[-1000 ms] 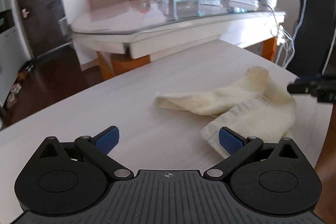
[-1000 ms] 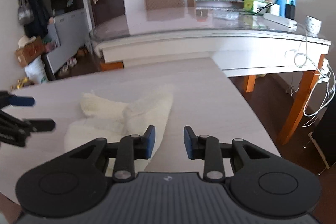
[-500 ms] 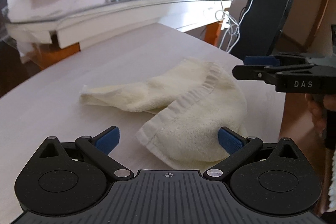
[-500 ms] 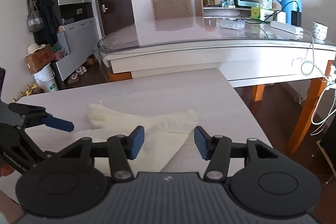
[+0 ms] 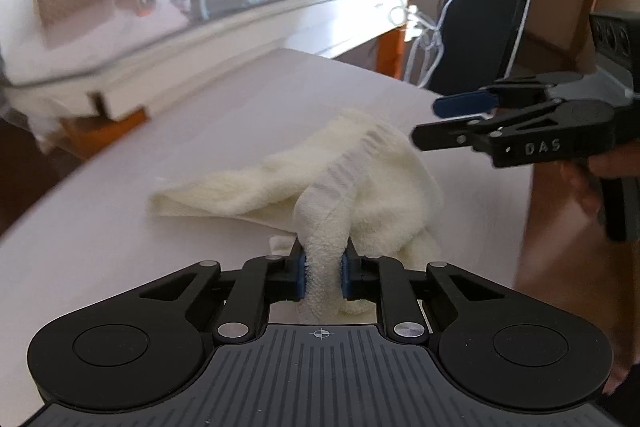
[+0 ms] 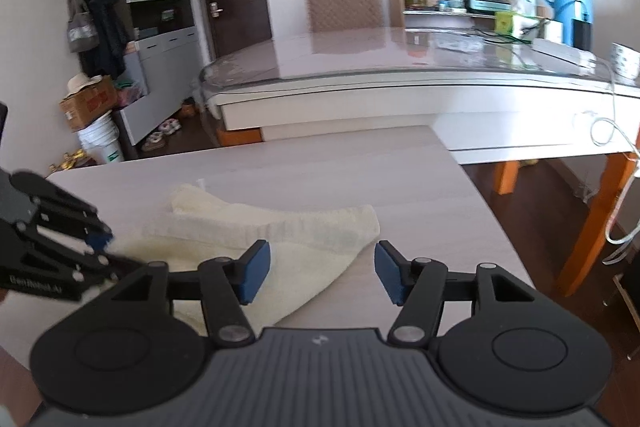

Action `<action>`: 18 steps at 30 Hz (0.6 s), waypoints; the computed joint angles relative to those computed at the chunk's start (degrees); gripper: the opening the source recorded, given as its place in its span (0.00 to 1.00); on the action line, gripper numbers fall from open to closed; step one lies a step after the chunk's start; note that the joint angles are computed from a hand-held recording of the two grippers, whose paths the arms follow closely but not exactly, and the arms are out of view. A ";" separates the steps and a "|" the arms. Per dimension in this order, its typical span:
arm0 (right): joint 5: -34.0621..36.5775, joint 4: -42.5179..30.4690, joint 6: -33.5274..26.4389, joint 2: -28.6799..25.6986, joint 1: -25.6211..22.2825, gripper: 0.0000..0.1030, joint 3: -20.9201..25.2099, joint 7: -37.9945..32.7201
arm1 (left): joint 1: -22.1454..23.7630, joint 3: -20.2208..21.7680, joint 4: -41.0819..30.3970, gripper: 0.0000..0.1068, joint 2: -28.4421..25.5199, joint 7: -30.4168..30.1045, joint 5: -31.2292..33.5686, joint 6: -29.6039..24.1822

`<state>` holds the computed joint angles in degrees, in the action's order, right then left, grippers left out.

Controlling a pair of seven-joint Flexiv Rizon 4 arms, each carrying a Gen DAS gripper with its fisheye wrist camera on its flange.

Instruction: Fold towel

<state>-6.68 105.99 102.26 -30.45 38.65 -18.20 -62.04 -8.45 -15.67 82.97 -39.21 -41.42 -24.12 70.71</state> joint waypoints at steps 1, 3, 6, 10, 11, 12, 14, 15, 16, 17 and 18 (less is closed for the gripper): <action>-0.24 -0.53 0.14 -0.31 -0.57 0.60 0.71 -0.14 | -0.27 1.22 0.35 0.16 0.64 -0.21 0.95 0.78; -0.63 -1.67 0.23 -0.95 -1.52 0.60 2.03 -0.33 | -1.25 4.72 0.82 0.16 1.94 -1.45 3.85 2.29; -1.70 -4.25 1.14 -2.53 -3.46 0.59 4.87 -1.34 | -1.30 7.55 2.40 0.16 4.17 -1.21 8.10 3.32; -5.82 -10.34 0.73 -5.88 -10.23 0.53 14.19 -3.82 | 2.01 3.75 7.31 0.16 7.06 3.45 7.17 2.57; -6.86 -11.53 0.22 -6.50 -12.05 0.52 16.68 -4.30 | 2.32 3.18 8.35 0.16 7.52 4.19 6.67 2.57; -8.67 -13.71 -0.85 -7.70 -15.08 0.51 21.03 -5.01 | 2.55 2.62 9.41 0.19 7.96 4.70 5.98 2.64; -10.72 -16.47 -2.74 -9.26 -19.01 0.52 27.18 -5.95 | 3.00 0.94 11.20 0.23 8.29 5.21 3.72 3.42; -11.23 -17.29 -3.37 -9.75 -20.28 0.52 29.31 -6.34 | 3.47 -0.30 12.14 0.33 8.39 5.84 2.33 3.94; -11.67 -18.13 -4.02 -10.26 -21.49 0.52 31.42 -6.80 | 4.19 -1.81 13.28 0.47 8.58 6.82 0.75 4.52; -11.72 -18.30 -4.31 -10.34 -21.95 0.52 32.26 -7.07 | 4.72 -2.96 14.24 0.54 8.71 7.73 -0.55 5.06; -11.75 -18.40 -4.67 -10.28 -22.46 0.53 33.27 -7.35 | 5.69 -4.91 15.67 0.62 8.95 9.17 -2.40 6.04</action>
<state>-18.43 87.59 97.60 -40.73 16.19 15.08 -69.39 -2.76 -20.57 98.64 -30.25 -32.25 -26.52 76.76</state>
